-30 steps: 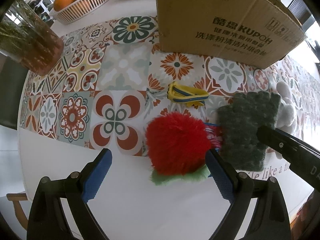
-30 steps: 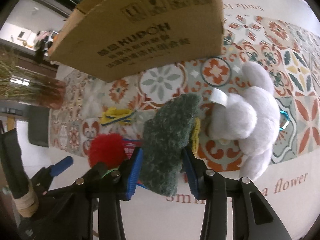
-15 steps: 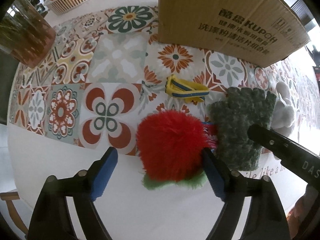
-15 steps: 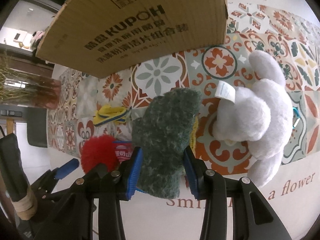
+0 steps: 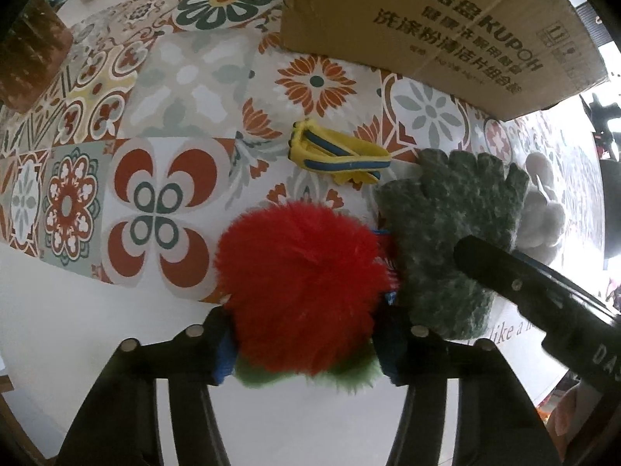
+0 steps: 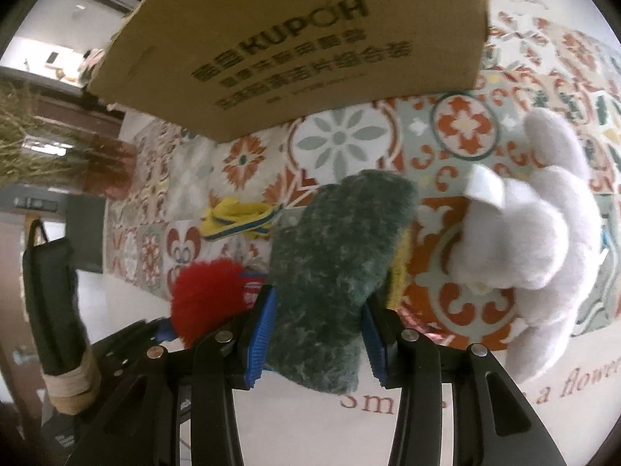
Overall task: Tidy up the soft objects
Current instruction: 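Close the right tool on the green glove while the left tool grasps the red fluffy toy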
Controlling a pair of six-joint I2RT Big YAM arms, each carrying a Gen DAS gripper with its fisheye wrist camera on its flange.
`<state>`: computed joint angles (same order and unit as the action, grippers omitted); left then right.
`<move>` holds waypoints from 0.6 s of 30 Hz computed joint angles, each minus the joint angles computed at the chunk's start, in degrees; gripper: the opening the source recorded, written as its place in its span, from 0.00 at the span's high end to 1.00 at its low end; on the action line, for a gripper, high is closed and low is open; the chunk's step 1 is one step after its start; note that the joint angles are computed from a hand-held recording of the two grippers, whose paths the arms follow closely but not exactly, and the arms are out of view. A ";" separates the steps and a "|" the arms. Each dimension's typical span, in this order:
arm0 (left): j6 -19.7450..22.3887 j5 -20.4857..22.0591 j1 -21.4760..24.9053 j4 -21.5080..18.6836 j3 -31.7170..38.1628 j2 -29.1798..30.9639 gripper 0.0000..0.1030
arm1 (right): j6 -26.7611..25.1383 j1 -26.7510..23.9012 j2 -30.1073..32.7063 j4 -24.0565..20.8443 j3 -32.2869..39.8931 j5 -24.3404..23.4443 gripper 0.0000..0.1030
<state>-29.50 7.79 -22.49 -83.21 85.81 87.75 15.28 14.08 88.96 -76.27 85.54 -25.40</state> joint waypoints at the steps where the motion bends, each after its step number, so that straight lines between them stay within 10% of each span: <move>1: -0.72 0.31 -0.55 0.40 0.21 0.52 0.51 | 0.36 -0.03 -0.14 0.44 -0.45 -0.11 0.62; 4: -0.38 1.02 -0.18 1.57 -0.97 0.16 0.58 | 1.10 -0.08 -0.94 2.29 -1.87 0.24 0.85; 18: 0.07 -2.50 -1.39 3.33 -2.44 -5.79 0.66 | 3.66 -0.30 -7.59 7.34 -4.18 2.78 0.91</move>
<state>-29.42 5.28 -23.89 -79.88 83.38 81.96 18.94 13.78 81.37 -68.93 81.36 -22.61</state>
